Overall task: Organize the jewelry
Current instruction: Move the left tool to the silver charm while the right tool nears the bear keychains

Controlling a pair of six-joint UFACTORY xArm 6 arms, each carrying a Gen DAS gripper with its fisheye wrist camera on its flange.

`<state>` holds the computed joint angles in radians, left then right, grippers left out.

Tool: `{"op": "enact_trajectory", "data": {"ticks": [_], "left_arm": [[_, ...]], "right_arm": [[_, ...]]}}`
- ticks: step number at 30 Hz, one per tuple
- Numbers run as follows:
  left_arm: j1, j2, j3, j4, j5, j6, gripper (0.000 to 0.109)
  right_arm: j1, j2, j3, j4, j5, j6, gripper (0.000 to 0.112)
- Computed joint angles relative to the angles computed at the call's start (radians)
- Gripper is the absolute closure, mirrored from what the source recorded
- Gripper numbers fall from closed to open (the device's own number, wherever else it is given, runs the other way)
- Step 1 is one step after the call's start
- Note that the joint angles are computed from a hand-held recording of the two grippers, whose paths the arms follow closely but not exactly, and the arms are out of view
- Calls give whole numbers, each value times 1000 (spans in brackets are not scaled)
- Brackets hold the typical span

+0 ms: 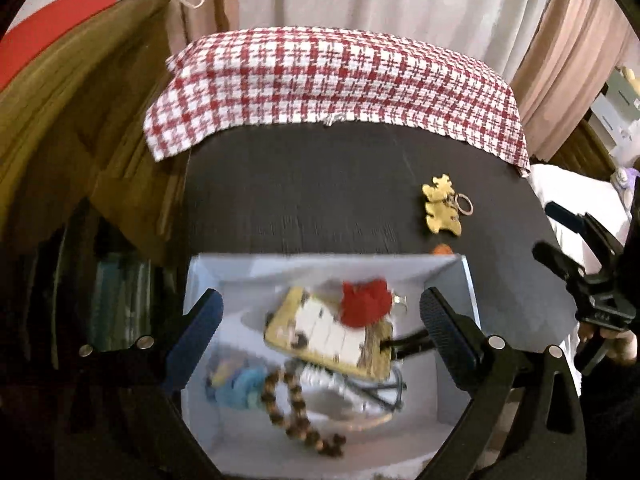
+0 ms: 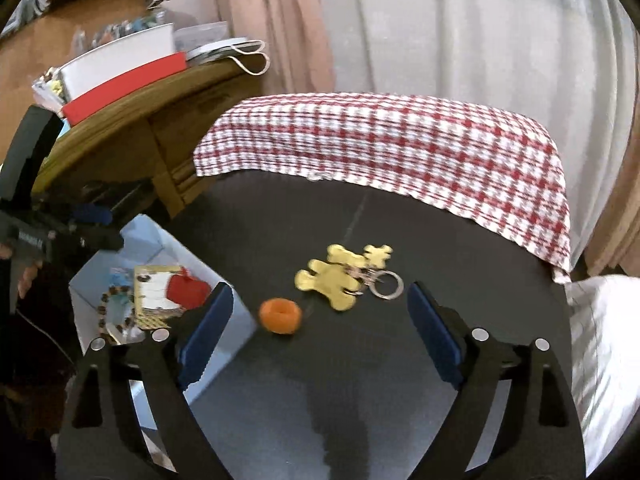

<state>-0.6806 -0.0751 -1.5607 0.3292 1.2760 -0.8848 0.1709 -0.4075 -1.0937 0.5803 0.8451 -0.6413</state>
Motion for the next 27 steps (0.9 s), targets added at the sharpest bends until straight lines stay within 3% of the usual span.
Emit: {"op": "enact_trajectory", "data": {"ticks": [11, 20, 27], "left_arm": [[90, 206, -185, -91, -82, 164, 10], [133, 284, -237, -115, -141, 181, 10], [176, 443, -397, 21, -174, 212, 10]], "right_arm": [[-115, 62, -22, 43, 58, -17, 27], [-93, 103, -41, 91, 88, -33, 27], [-58, 140, -63, 130, 88, -24, 27]]}}
